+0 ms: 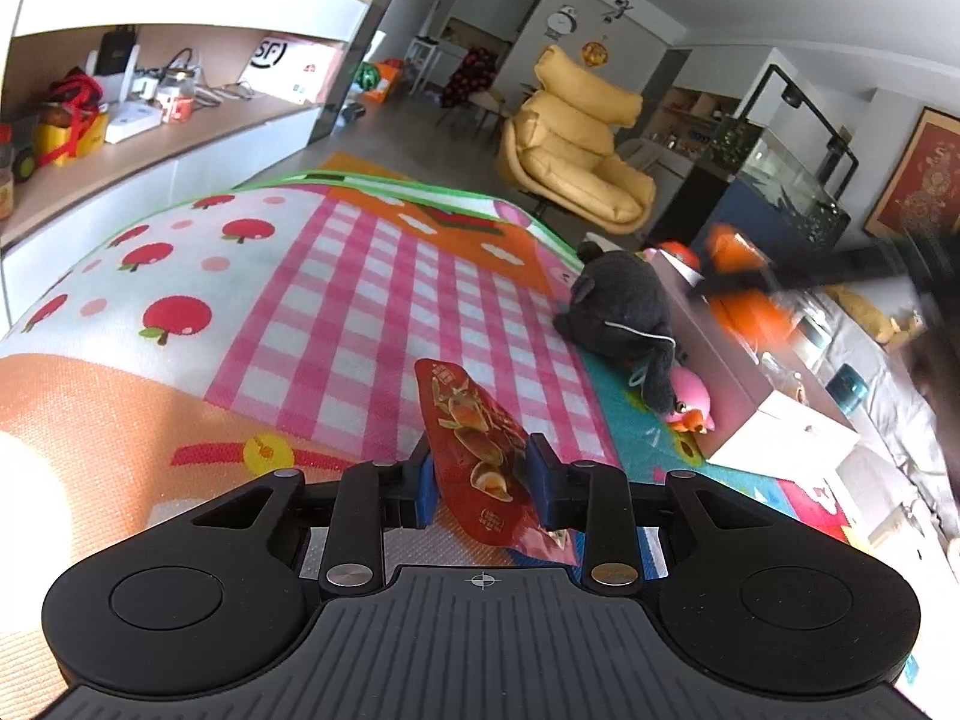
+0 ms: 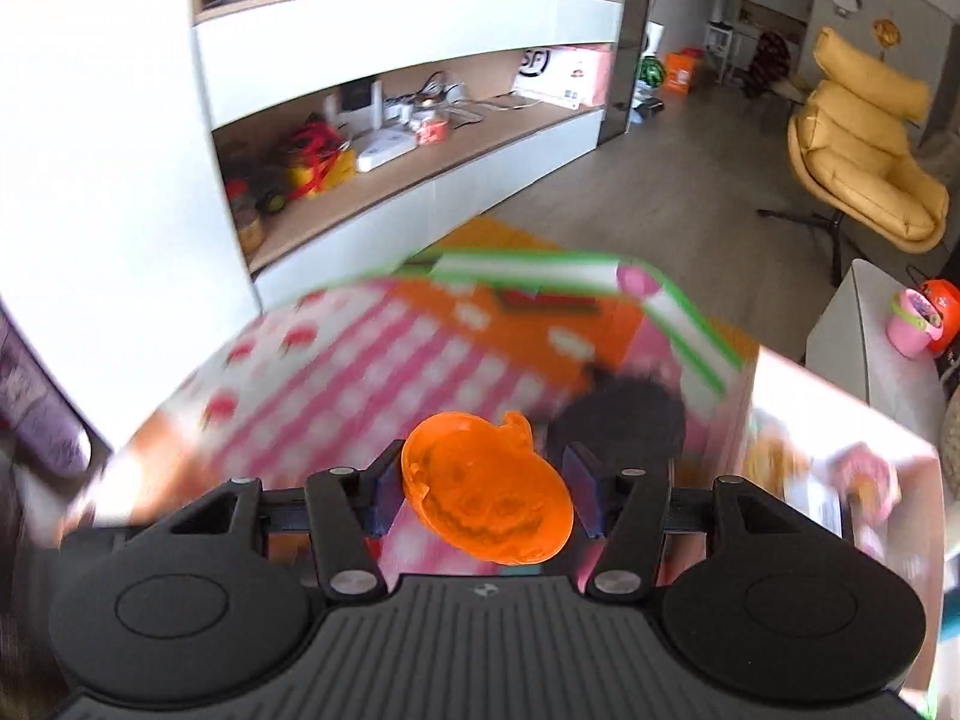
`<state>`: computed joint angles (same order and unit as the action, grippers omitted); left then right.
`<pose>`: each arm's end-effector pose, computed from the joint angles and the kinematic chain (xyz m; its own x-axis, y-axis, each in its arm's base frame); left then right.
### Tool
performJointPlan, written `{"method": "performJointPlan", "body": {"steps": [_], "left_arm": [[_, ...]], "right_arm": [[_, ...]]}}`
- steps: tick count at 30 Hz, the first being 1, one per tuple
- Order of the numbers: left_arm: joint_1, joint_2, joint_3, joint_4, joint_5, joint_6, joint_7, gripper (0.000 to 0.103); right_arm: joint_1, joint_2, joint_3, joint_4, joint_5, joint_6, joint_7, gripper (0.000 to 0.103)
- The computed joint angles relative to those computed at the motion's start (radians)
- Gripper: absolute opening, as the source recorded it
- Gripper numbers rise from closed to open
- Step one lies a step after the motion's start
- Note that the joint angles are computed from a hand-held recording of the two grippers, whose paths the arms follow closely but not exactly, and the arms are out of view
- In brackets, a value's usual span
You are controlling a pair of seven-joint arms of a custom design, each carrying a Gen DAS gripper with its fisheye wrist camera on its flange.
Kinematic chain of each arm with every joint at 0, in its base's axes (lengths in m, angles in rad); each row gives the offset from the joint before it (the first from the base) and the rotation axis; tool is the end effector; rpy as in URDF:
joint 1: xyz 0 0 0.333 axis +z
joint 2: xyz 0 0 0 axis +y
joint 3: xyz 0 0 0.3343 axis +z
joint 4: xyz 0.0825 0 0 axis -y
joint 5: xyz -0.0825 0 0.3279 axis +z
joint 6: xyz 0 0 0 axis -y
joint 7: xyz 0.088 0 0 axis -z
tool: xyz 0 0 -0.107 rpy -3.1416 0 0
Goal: Organize objects
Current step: 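Carry the red snack bag with the left gripper while the right grasps the orange toy, then drop the red snack bag and orange pumpkin toy into the pink box with both grippers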
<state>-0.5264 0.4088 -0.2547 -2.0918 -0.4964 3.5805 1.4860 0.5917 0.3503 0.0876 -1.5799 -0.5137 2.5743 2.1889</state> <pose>0.4767 -0.3602 0.4122 -0.2554 -0.8609 0.4401 -0.6474 -0.1858 -0.7391 0.5159 0.4144 0.5468 0.3595 -0.9314 0.0570 -0.6792 -0.3031 -0.6685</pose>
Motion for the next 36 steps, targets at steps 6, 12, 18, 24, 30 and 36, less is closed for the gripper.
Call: {"method": "performJointPlan", "body": {"steps": [6, 12, 18, 24, 30, 36], "left_arm": [[0.028, 0.001, -0.023, -0.009, 0.026, 0.008, -0.026, 0.033], [0.016, -0.002, -0.008, -0.01, 0.024, 0.004, -0.022, 0.033], [0.015, -0.002, -0.007, -0.01, 0.024, 0.003, -0.021, 0.033], [0.014, -0.002, -0.006, -0.01, 0.023, 0.004, -0.022, 0.033], [-0.022, -0.018, 0.022, -0.018, -0.031, -0.001, -0.005, 0.031], [-0.162, -0.063, 0.1, -0.039, -0.205, 0.001, 0.104, 0.025]], "right_arm": [[0.028, -0.203, 0.003, -0.337, -0.177, 0.014, 0.224, 0.056], [-0.03, -0.307, 0.054, -0.546, -0.251, 0.061, 0.365, 0.056], [-0.062, -0.337, 0.078, -0.638, -0.365, 0.097, 0.5, 0.064], [-0.092, -0.346, 0.081, -0.665, -0.397, 0.143, 0.598, 0.074], [-0.088, -0.327, 0.085, -0.635, -0.454, 0.158, 0.649, 0.052], [-0.089, -0.405, 0.098, -0.683, -0.579, 0.16, 0.75, 0.052]]}}
